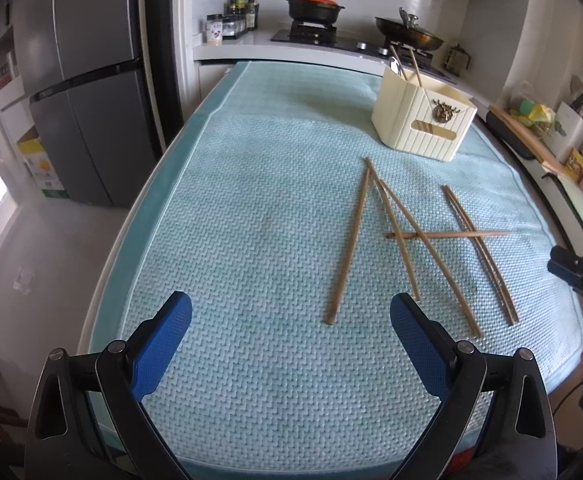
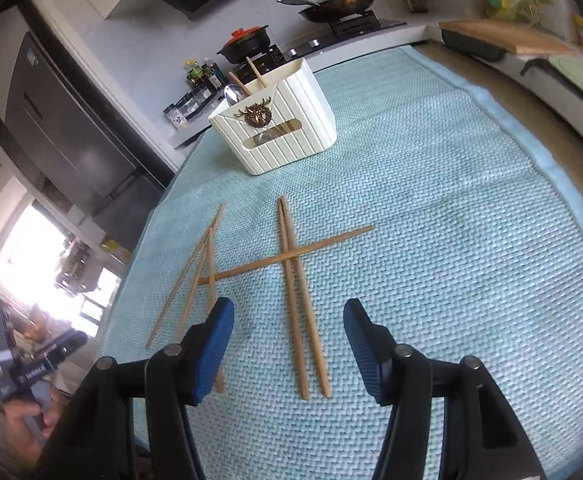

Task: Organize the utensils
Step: 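Grasp a chopstick with the right tool while the left tool grasps another chopstick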

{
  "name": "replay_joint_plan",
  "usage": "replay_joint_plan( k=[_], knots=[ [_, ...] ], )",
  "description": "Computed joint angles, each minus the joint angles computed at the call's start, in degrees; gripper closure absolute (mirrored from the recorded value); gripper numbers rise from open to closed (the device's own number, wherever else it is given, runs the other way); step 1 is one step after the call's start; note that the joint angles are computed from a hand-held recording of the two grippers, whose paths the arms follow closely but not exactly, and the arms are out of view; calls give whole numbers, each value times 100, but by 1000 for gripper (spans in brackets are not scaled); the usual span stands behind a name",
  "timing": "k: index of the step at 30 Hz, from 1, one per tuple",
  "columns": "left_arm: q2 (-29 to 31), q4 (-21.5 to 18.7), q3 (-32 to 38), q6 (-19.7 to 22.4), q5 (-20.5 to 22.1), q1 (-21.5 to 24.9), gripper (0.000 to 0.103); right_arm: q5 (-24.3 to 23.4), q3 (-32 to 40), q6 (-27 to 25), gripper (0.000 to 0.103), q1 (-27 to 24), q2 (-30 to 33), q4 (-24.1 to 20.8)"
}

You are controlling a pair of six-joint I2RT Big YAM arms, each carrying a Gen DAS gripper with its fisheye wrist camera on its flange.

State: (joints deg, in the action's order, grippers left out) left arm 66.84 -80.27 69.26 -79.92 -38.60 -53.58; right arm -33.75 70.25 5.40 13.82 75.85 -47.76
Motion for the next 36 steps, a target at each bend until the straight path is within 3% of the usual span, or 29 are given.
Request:
replay_joint_plan(
  k=[4, 9, 13, 15, 18, 21, 26, 32, 35, 36],
  knots=[
    [-44, -70, -44, -136, 10, -11, 3, -521, 119, 923, 46, 15, 546, 395],
    [-97, -108, -113, -211, 49, 19, 3, -696, 291, 2139, 56, 63, 1240, 924],
    [-102, -83, -143, -192, 101, 79, 3, -750, 266, 3103, 76, 92, 1528, 1526],
    [-89, -55, -156, -161, 149, 122, 3, -704, 337, 3236, 88, 129, 1629, 1589],
    [-74, -33, -165, -112, 198, 177, 3, -818, 421, 3366, 90, 99, 1703, 1593],
    [-81, -12, -171, -77, 188, 206, 3, -920, 590, 3134, 91, -95, 1650, 1299],
    [-99, 268, -236, 273, 322, 453, 3, -917, 1179, 2298, 91, -599, 1708, 191],
    [67, 1277, -252, 1576, 859, 1084, 3, -334, 2189, 931, 91, -994, 1989, -1278],
    [422, 1656, -94, 2266, 1203, 1496, 3, 58, 3018, 30, 91, -1098, 2478, -2234],
    [585, 1726, -3, 2473, 1249, 1610, 4, 283, 3199, -156, 91, -1055, 2581, -2372]
  ],
)
